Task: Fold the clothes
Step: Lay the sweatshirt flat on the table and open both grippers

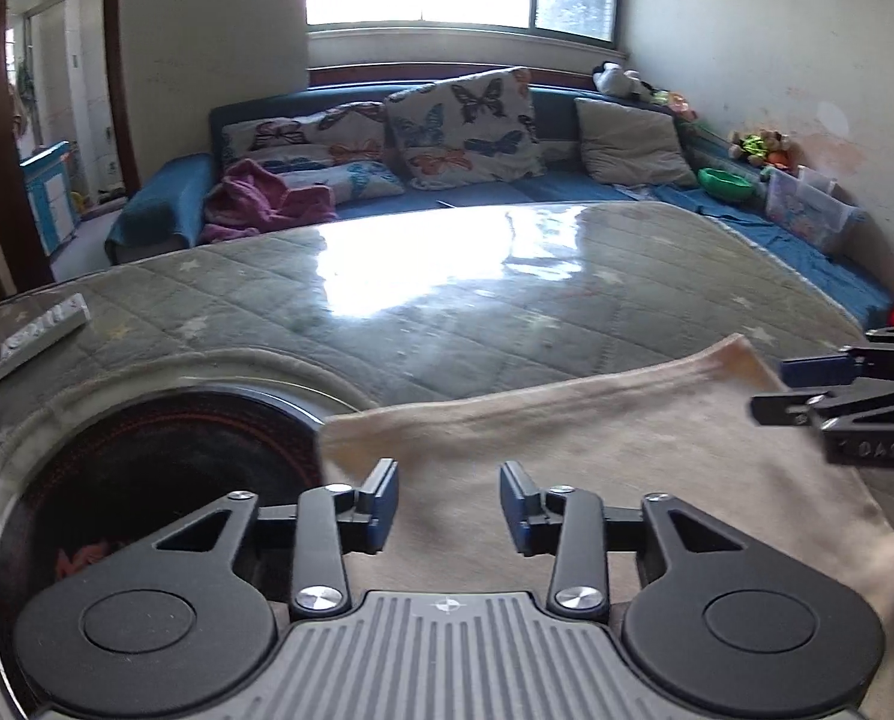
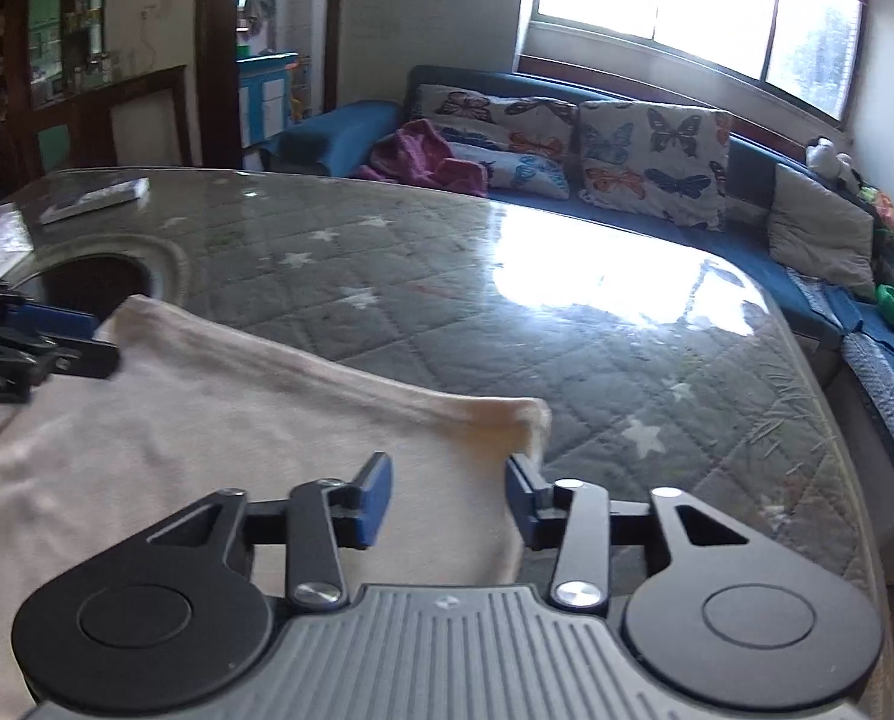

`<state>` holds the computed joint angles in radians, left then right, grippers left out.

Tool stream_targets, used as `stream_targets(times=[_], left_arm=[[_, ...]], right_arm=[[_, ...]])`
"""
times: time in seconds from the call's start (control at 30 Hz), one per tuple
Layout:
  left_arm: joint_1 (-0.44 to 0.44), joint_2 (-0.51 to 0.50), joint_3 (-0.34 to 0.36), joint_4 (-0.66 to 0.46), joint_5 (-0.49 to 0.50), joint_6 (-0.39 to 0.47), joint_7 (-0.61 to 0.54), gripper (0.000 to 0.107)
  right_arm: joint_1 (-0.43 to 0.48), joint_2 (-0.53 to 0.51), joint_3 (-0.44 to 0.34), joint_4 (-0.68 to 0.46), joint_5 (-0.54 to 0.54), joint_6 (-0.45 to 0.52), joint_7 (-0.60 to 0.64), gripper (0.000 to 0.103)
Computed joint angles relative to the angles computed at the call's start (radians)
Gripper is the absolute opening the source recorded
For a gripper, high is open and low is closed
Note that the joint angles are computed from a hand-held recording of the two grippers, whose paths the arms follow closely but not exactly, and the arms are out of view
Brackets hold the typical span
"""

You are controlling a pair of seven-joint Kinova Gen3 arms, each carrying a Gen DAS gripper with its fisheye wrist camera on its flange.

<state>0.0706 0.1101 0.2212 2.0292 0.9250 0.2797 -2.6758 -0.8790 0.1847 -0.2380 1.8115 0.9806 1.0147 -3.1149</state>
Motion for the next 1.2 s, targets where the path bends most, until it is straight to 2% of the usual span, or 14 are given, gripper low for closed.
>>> stream_targets(times=[0.07, 0.2, 0.4, 0.47, 0.57, 0.73, 0.9, 1.0, 1.2], left_arm=[[-0.005, -0.014, 0.007, 0.013, 0.028, 0.03, -0.034, 0.048], [0.013, -0.039, -0.016, 0.043, 0.087, 0.078, -0.111, 0.053], [0.058, -0.07, -0.059, 0.091, 0.125, 0.099, -0.165, 0.06], [0.067, -0.079, -0.07, 0.106, 0.138, 0.103, -0.184, 0.062], [0.078, -0.093, -0.085, 0.129, 0.169, 0.105, -0.227, 0.067], [0.086, -0.108, -0.109, 0.157, 0.191, 0.12, -0.255, 0.068], [0.099, -0.129, -0.12, 0.198, 0.259, 0.096, -0.352, 0.071], [0.104, -0.14, -0.128, 0.215, 0.283, 0.09, -0.389, 0.073], [0.108, -0.155, -0.141, 0.237, 0.307, 0.081, -0.424, 0.077]], right_arm=[[-0.016, -0.002, -0.013, 0.001, 0.002, -0.002, 0.002, 0.052], [-0.049, 0.003, -0.031, -0.002, 0.002, -0.006, 0.003, 0.058], [-0.085, -0.002, -0.041, 0.014, -0.009, -0.007, -0.035, 0.067], [-0.095, -0.007, -0.046, 0.026, -0.009, -0.007, -0.056, 0.073], [-0.11, -0.016, -0.058, 0.038, -0.012, 0.003, -0.07, 0.074], [-0.133, -0.033, -0.079, 0.062, -0.015, 0.027, -0.108, 0.076], [-0.167, -0.054, -0.114, 0.089, -0.021, 0.075, -0.174, 0.077], [-0.187, -0.059, -0.135, 0.094, -0.031, 0.116, -0.188, 0.085], [-0.229, -0.071, -0.167, 0.098, -0.056, 0.192, -0.193, 0.087]])
